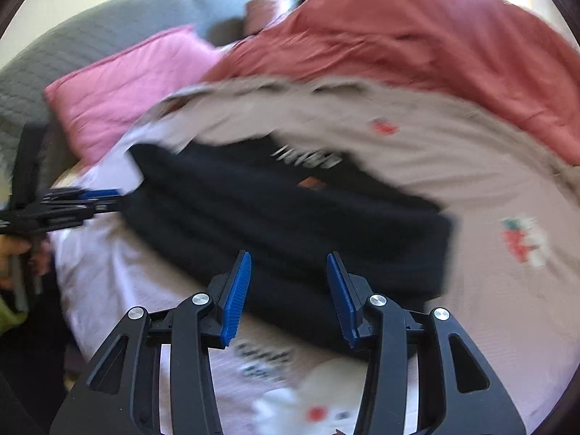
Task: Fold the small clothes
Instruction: 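Open both tools, releasing the hem onto the folded shirt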
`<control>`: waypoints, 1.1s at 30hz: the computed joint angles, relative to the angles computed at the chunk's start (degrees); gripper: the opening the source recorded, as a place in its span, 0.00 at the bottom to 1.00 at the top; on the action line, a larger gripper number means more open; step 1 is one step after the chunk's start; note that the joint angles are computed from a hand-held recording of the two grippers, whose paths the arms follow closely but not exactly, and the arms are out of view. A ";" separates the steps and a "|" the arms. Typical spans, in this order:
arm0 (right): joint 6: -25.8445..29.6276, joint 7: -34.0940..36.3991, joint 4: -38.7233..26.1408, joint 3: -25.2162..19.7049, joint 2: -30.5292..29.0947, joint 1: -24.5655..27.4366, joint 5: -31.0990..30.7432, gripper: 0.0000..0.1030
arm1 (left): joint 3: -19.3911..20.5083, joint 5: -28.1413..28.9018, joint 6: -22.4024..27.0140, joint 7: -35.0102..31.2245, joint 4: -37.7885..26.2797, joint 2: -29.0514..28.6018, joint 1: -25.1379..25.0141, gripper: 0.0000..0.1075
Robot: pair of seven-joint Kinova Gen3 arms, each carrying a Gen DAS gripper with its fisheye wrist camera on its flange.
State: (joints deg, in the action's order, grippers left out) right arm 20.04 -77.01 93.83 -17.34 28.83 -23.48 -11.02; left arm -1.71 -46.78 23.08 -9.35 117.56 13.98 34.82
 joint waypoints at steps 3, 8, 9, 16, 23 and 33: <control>4.71 -2.17 -3.00 2.23 1.85 -1.86 0.39 0.41 | 1.34 2.63 1.38 -3.53 -3.04 3.26 -0.80 0.21; 9.55 -7.50 -5.82 5.91 3.81 -3.81 1.89 0.41 | 1.05 7.27 3.37 -10.99 -8.11 7.75 -0.62 0.21; 9.49 -7.79 -5.95 5.57 4.09 -3.13 1.53 0.41 | 0.42 7.62 3.55 -11.55 -8.91 8.33 0.04 0.21; 3.46 -10.83 -4.84 6.92 3.68 -3.39 4.18 0.49 | -2.35 10.37 5.22 -17.35 -15.24 12.02 0.58 0.30; -2.84 -14.09 -2.55 6.71 2.34 -1.02 3.29 0.59 | -2.68 15.14 11.03 -23.25 -24.23 15.58 -2.29 0.32; -3.36 -19.93 -4.04 13.03 3.08 -5.32 8.04 0.72 | -4.28 19.26 10.18 -23.45 -26.20 14.28 -5.03 0.38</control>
State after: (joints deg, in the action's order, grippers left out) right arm 16.68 -96.94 89.79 -4.31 31.90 -28.80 -2.98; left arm -5.99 -27.52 33.26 -32.80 91.35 28.26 29.79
